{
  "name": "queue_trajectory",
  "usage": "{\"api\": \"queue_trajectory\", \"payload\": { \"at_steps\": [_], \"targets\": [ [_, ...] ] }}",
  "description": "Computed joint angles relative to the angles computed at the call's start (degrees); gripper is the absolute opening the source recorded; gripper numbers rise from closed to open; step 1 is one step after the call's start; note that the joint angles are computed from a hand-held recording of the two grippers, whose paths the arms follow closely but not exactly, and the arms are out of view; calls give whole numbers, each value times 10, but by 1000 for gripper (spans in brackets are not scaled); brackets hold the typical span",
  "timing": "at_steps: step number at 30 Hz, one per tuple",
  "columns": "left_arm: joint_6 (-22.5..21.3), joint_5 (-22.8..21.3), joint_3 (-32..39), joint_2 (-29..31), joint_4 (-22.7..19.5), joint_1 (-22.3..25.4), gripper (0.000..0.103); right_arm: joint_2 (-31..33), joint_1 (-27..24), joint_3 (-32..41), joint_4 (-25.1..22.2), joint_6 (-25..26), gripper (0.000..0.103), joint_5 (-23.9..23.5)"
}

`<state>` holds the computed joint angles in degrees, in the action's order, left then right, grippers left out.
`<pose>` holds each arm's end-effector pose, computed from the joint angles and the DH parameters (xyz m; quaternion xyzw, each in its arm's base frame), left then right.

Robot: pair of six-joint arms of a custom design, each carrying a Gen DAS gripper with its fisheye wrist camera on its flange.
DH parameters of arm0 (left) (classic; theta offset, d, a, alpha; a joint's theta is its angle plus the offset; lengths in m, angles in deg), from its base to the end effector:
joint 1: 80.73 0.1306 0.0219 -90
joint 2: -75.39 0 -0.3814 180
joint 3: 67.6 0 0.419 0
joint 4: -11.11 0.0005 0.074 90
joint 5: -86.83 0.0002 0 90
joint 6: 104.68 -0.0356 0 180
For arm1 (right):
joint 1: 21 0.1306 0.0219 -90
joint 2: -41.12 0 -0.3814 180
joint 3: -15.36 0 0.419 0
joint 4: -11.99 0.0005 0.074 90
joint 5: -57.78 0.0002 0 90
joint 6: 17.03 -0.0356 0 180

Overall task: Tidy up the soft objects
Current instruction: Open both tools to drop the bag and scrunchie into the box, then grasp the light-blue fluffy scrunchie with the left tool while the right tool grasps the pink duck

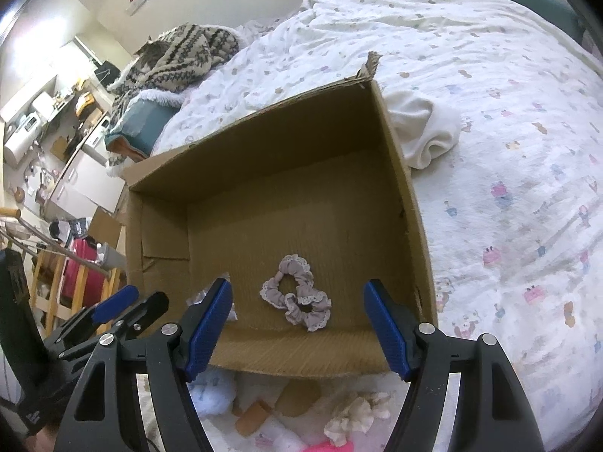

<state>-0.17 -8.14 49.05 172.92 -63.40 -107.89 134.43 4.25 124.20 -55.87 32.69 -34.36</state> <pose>0.4725 -0.2395 0.5557 0.0923 0.9495 -0.0670 0.2925 0.4649 0.2202 0.5367 0.1178 0.9389 0.1896 0.2619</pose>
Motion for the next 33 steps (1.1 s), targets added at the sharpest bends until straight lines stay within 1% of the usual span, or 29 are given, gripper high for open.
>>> {"api": "queue_trajectory", "payload": {
  "at_steps": [1,2,5,10,13,18,26,33],
  "targets": [
    [3,-1,-4,-5,3,1,75,-4,1,-3,-1,-3,76,0],
    [4,-3,-8,-12,6,2,76,-8,2,-6,-2,-5,76,1],
    [5,-2,-17,-23,6,5,76,-21,7,-14,-6,-8,76,8],
    [24,3,-39,-46,-4,9,76,-39,17,-25,-11,-12,76,26],
    [23,-10,-50,-61,-10,7,76,-50,23,-38,-13,-24,76,27],
    [28,-16,-63,-75,-19,9,76,-68,35,-53,-21,-37,76,43],
    [38,-32,-84,-96,-34,12,76,-98,45,-81,-25,-67,76,51],
    [59,-7,-109,-114,-55,17,76,-114,58,-96,-34,-84,76,59]
  ]
}}
